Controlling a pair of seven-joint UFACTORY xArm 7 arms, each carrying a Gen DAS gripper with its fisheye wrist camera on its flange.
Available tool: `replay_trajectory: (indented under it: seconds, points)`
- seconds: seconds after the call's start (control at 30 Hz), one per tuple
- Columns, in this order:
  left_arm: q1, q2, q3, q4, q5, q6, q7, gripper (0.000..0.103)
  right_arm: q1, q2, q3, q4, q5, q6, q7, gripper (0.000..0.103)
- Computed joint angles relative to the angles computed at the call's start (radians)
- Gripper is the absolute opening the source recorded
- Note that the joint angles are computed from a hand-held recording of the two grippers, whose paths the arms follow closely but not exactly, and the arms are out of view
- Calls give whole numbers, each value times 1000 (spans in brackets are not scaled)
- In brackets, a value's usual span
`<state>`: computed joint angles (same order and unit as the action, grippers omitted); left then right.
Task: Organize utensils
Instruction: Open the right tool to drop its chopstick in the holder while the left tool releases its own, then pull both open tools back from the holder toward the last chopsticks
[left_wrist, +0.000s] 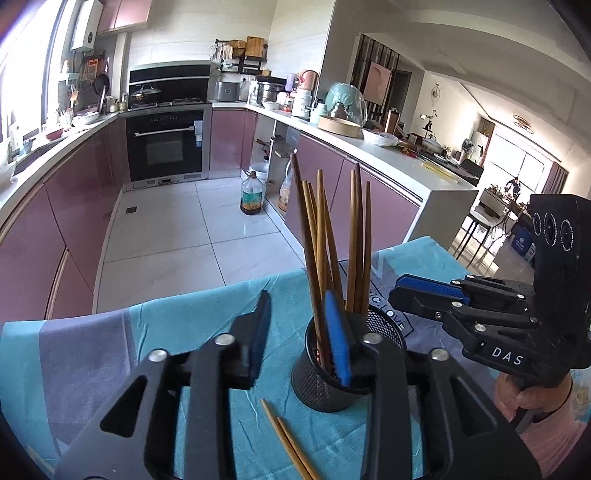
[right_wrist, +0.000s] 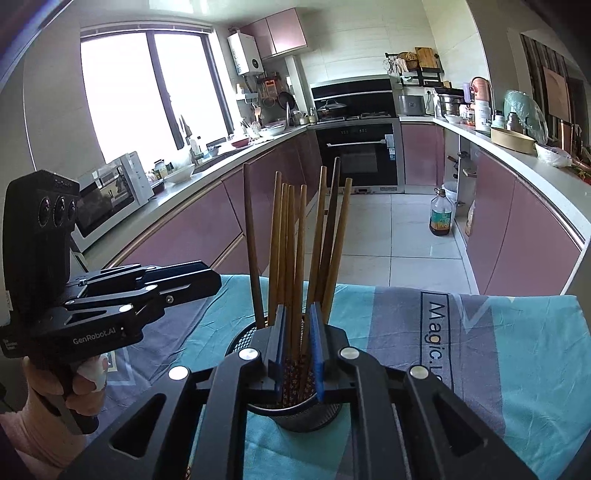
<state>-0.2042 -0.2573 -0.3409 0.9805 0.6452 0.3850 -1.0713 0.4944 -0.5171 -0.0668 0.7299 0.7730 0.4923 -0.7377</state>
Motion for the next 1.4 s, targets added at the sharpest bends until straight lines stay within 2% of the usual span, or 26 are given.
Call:
replay_trajectory:
  seconds: [0.03,0.1,0.17,0.23,0.33,0.6,0.67,0.87,1.17,1.4]
  points:
    - [18,-14,-22,-9,43,6,-43,48,3,-7,-2,-4,5,-3,-7,20]
    - [40,-43,-54,-31,110,21,-110,50,8,-30,0,-24,10,-12,-13,20]
    - [43,-80,-68,-67,133,18,-150,62,23,-59,-7,-45,22,-15,-27,27]
    - [56,-122,-94,-104,160,34,-187,64,39,-97,-12,-72,28,-14,-38,30]
    - [64,-181,-124,-156,165,73,-213,70,67,-154,-25,-116,35,13,-54,37]
    - [38,-324,-177,-294,85,169,-238,77,92,-213,4,-220,11,68,-5,48]
    - [32,-353,-191,-323,62,185,-241,80,92,-216,11,-237,6,73,16,55]
    - [13,-414,-204,-389,-6,201,-249,82,101,-232,33,-282,-21,89,75,55]
    - [13,-409,-220,-402,-66,209,-245,83,130,-246,68,-336,-74,59,150,55]
    - [-10,-400,-208,-431,-96,204,-236,83,140,-257,77,-360,-127,46,200,55]
